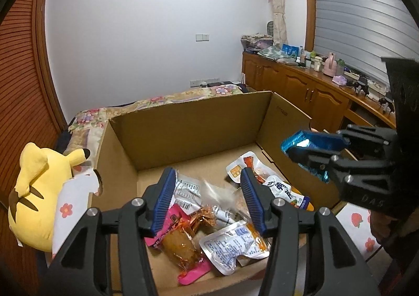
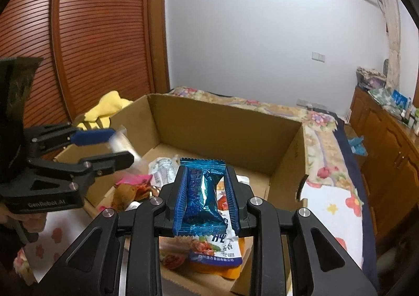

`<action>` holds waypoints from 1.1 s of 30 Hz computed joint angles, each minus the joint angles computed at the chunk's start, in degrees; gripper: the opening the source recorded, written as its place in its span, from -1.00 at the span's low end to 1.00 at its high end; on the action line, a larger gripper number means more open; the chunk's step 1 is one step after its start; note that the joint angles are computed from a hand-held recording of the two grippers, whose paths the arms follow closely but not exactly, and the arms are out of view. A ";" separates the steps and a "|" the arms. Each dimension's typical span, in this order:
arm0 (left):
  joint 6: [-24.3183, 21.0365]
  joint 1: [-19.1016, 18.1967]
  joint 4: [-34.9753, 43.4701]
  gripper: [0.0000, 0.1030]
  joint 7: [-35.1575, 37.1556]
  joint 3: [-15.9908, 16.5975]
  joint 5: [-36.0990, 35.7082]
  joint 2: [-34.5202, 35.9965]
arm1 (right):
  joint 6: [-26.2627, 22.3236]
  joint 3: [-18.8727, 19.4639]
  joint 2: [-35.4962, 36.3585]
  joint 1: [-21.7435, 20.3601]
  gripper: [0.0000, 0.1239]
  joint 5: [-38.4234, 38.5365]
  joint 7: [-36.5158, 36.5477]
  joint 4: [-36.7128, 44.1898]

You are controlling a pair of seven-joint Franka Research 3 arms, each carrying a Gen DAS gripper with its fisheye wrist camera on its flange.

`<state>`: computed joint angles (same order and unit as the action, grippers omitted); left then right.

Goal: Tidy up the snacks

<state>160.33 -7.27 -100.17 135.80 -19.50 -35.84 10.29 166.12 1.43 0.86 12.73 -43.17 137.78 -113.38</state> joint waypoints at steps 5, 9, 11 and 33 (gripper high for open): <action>0.65 -0.15 0.16 0.02 -0.81 -0.03 0.63 0.38 | -0.05 -0.20 0.71 0.27 -0.55 0.99 -0.31 0.20; 1.61 -0.04 -0.36 0.06 -1.55 -0.22 1.16 0.39 | -0.12 -0.49 0.55 0.38 -0.52 0.92 0.79 -0.09; 2.00 -0.01 -0.68 0.07 -1.98 -0.29 1.46 0.29 | -0.37 -0.52 0.64 0.43 -0.50 0.91 0.92 0.06; 7.24 -6.08 -13.25 0.42 9.43 5.88 -14.40 -12.75 | -3.26 5.86 -8.60 -3.52 -0.18 -14.17 18.83 -6.33</action>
<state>167.57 -13.35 -113.42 145.23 -13.62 -50.24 -2.46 162.86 7.29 -7.75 9.21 -57.35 156.61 -119.71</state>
